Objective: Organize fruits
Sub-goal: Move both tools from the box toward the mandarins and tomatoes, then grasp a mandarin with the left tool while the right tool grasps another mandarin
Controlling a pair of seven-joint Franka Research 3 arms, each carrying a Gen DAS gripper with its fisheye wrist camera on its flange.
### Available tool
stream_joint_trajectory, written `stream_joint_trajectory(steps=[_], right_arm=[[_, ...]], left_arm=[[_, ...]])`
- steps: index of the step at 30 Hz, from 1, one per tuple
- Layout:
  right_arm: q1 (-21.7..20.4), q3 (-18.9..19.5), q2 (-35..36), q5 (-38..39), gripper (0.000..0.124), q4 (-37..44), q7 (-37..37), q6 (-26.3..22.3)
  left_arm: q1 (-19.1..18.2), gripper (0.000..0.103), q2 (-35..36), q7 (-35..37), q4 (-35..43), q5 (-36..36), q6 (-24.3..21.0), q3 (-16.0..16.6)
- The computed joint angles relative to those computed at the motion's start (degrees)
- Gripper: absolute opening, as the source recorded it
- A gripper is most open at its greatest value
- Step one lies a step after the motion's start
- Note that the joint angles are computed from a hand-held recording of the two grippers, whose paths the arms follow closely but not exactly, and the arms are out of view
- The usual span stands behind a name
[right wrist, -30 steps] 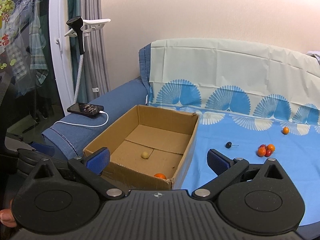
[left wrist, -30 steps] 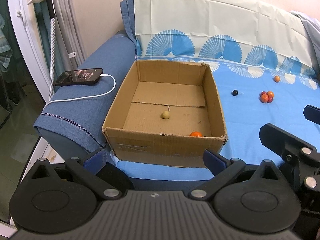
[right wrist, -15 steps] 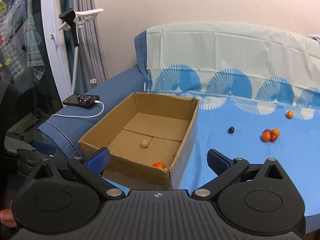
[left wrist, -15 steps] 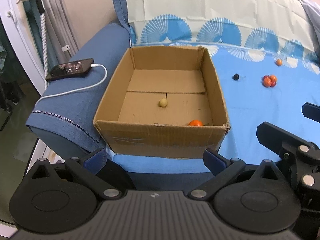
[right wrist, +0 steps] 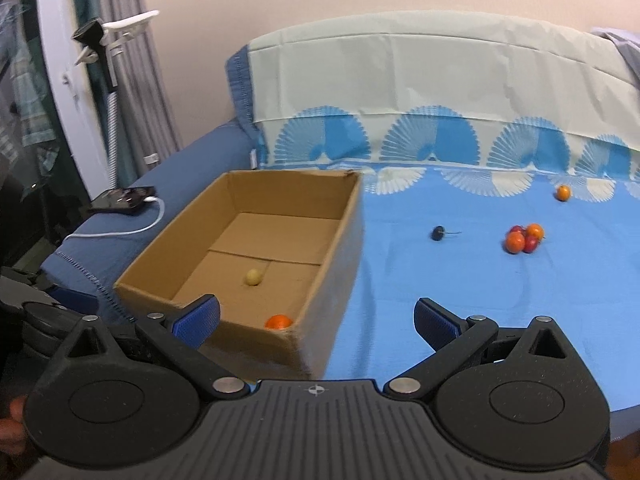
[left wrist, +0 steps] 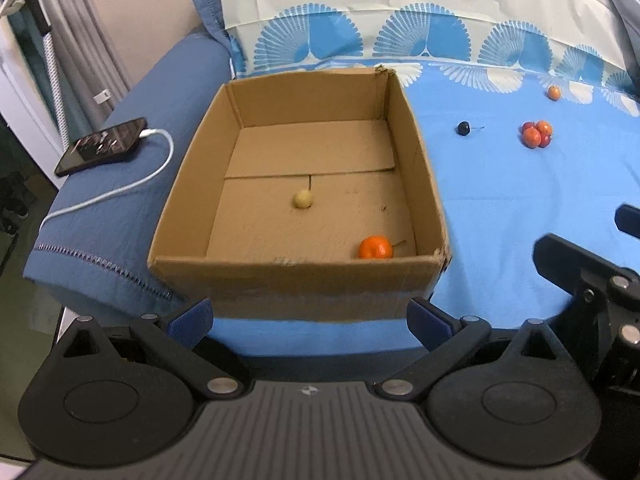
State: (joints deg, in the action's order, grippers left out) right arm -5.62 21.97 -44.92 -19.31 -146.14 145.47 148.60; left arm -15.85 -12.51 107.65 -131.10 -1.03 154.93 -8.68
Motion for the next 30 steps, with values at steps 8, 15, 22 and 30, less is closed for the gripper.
stream_joint_trajectory(steps=[8, 15, 22, 30], right_arm=[[-3.47, -1.69, -3.49, -0.34, 0.102, -3.37, 2.49, -2.57], [-10.06, -2.65, -5.29, -4.01, 0.102, -6.77, 4.89, -2.99], [-19.81, -4.37, -1.38, -10.3, 0.102, -9.42, 7.87, 2.63], [-39.63, -4.13, 11.58, -26.49, 0.102, -6.98, 10.48, 17.04]], left_arm=[[-1.38, 0.103, 5.12, -1.01, 6.25, 0.68, -0.26, -2.7], [-3.3, 0.103, 11.36, -1.86, 13.21, 1.48, -1.92, -5.86], [-6.18, 0.103, 22.48, -8.99, 24.29, 10.26, -3.93, -8.48], [-12.24, 0.103, 45.09, -9.01, 48.62, 13.85, -9.11, -10.64]])
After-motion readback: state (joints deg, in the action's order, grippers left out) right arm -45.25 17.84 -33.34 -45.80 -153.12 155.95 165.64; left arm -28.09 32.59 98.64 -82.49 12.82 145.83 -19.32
